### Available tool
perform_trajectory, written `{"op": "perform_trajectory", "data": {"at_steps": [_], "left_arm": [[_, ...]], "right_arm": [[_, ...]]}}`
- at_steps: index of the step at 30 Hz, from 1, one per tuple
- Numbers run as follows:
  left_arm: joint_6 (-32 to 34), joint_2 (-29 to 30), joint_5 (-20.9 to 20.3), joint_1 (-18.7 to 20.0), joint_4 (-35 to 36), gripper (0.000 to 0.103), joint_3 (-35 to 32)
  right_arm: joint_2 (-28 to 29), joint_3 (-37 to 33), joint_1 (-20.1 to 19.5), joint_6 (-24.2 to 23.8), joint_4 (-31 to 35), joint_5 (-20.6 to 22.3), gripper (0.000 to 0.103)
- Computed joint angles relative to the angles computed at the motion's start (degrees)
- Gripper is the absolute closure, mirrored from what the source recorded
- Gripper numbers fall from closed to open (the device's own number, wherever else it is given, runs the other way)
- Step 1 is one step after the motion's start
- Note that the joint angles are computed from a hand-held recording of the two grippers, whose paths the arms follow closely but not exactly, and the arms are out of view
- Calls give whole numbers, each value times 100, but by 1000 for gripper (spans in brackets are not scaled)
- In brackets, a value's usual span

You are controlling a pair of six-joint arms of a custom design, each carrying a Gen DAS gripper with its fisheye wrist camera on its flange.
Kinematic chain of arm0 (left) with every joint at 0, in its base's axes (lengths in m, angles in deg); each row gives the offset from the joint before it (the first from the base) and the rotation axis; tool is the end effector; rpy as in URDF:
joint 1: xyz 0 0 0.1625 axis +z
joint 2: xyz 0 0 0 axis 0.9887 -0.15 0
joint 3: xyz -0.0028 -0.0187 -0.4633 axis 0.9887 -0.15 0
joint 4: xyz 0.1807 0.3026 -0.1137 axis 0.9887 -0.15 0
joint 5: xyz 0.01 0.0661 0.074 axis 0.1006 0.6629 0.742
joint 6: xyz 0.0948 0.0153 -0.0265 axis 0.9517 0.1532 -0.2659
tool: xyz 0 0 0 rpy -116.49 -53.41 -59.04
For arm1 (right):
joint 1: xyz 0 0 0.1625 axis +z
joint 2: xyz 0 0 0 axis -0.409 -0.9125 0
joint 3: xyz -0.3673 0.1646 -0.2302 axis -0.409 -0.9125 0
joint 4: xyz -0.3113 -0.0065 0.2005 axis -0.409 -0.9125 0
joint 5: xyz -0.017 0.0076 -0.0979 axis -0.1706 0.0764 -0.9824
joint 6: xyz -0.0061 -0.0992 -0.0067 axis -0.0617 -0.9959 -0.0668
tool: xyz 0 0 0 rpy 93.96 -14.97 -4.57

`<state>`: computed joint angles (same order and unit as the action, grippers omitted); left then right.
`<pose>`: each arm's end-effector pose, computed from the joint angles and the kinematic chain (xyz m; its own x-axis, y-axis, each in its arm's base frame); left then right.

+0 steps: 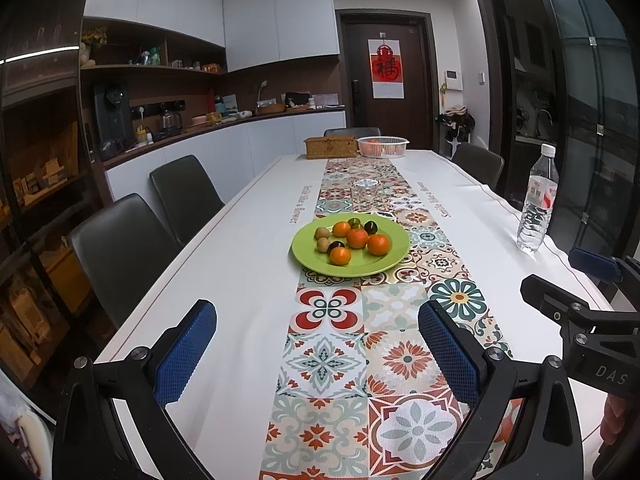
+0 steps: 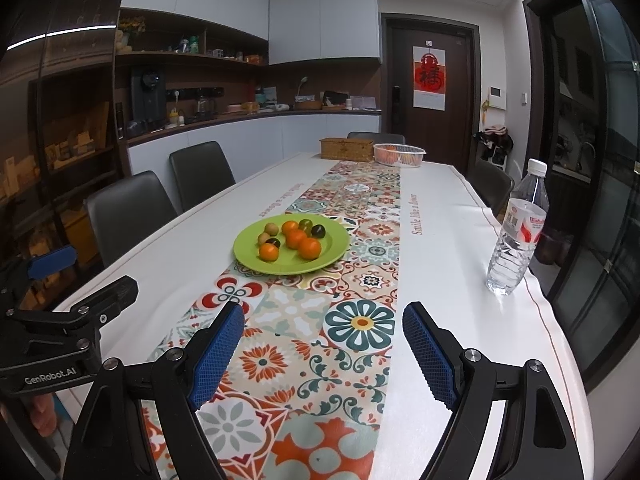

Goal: Organize fruits

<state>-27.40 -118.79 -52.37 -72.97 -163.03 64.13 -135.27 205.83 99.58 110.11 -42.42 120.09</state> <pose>-0.3541 -0.2751 0.0051 -0.6186 0.2604 -0.7413 0.7563 0.4529 -0.4721 0.0577 -0.2453 0.2862 -0.7038 0.0768 0.7062 -0.5931 0.4836 -0.6437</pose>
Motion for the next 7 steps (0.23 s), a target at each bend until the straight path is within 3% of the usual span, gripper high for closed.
{"op": "perform_trajectory", "data": {"at_steps": [7], "left_arm": [[57,7,3,-5,-67,0,10]], "right_arm": [[-3,-9,-2,-1,18,-1,21]]}}
